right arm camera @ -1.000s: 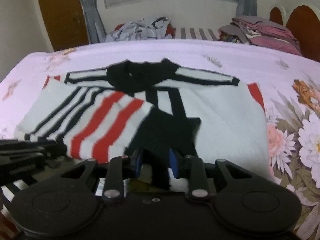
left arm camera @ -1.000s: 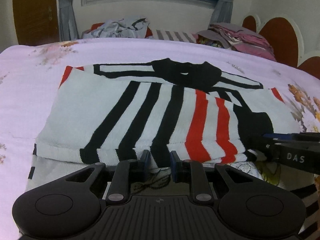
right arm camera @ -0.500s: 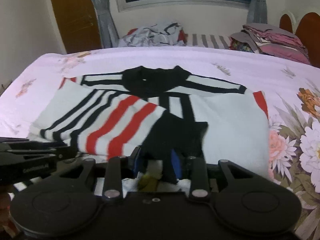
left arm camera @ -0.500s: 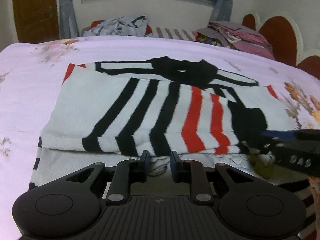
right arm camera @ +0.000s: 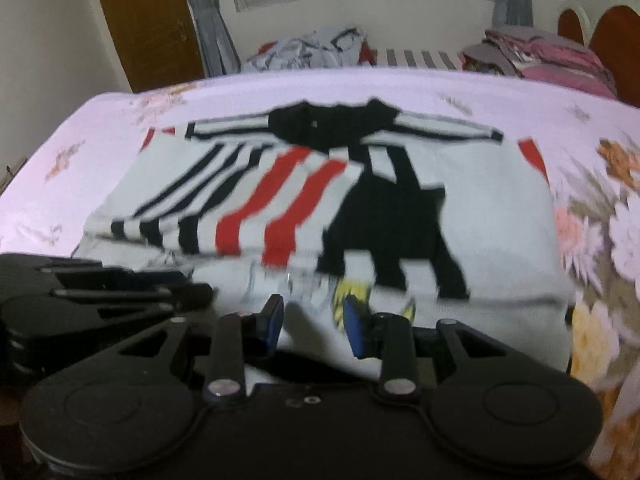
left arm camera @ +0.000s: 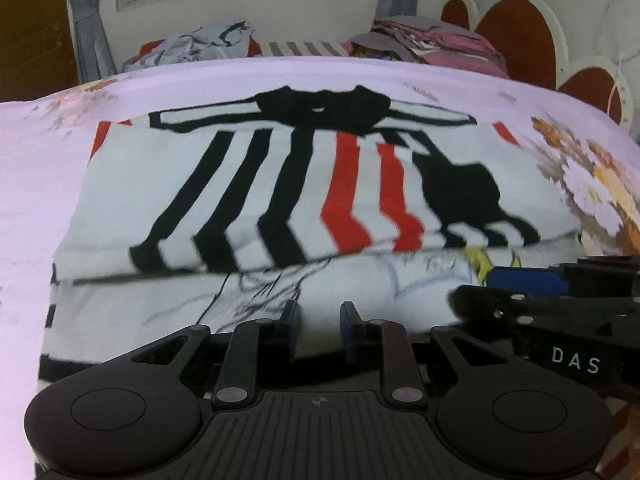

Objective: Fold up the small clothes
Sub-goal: 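Lift the hem with both grippers and fold it toward the collar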

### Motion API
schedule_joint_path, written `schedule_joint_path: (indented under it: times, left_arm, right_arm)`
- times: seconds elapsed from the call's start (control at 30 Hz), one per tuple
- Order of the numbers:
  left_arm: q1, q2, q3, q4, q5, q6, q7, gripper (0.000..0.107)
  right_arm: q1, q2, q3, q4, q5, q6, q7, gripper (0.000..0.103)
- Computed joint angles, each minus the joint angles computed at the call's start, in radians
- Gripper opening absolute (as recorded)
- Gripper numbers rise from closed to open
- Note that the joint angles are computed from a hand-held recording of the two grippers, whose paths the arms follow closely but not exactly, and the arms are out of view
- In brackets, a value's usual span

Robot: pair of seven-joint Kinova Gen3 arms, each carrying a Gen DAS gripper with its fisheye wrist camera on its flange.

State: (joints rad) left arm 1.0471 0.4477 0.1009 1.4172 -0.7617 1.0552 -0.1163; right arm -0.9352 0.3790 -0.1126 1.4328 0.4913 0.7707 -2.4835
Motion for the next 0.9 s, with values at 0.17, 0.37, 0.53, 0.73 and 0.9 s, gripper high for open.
schedule_joint_path:
  times: [0.17,0.37,0.53,0.73,0.9]
  left_arm:
    - [0.003,-0.056,0.018,0.086,-0.003,-0.012,0.017,0.022]
    - [0.009,-0.126,0.071,0.187,-0.016,-0.018,0.063,0.022]
    - [0.026,-0.171,0.124,0.250,-0.031,0.012,0.100,0.022]
    - [0.053,-0.230,0.181,0.345,-0.062,0.066,0.177,0.022]
    - [0.044,-0.267,0.231,0.393,-0.064,0.095,0.254,0.022]
  right_arm:
    - [-0.061,-0.019,0.011,0.019,0.052,0.062,-0.101,0.033]
    - [-0.124,-0.029,-0.015,0.028,0.108,0.139,-0.163,0.034]
    - [-0.135,-0.046,-0.060,0.048,0.126,0.164,-0.237,0.035]
    - [-0.220,-0.044,-0.063,0.055,0.213,0.309,-0.274,0.033]
    - [-0.229,-0.096,-0.093,0.140,0.253,0.368,-0.415,0.034]
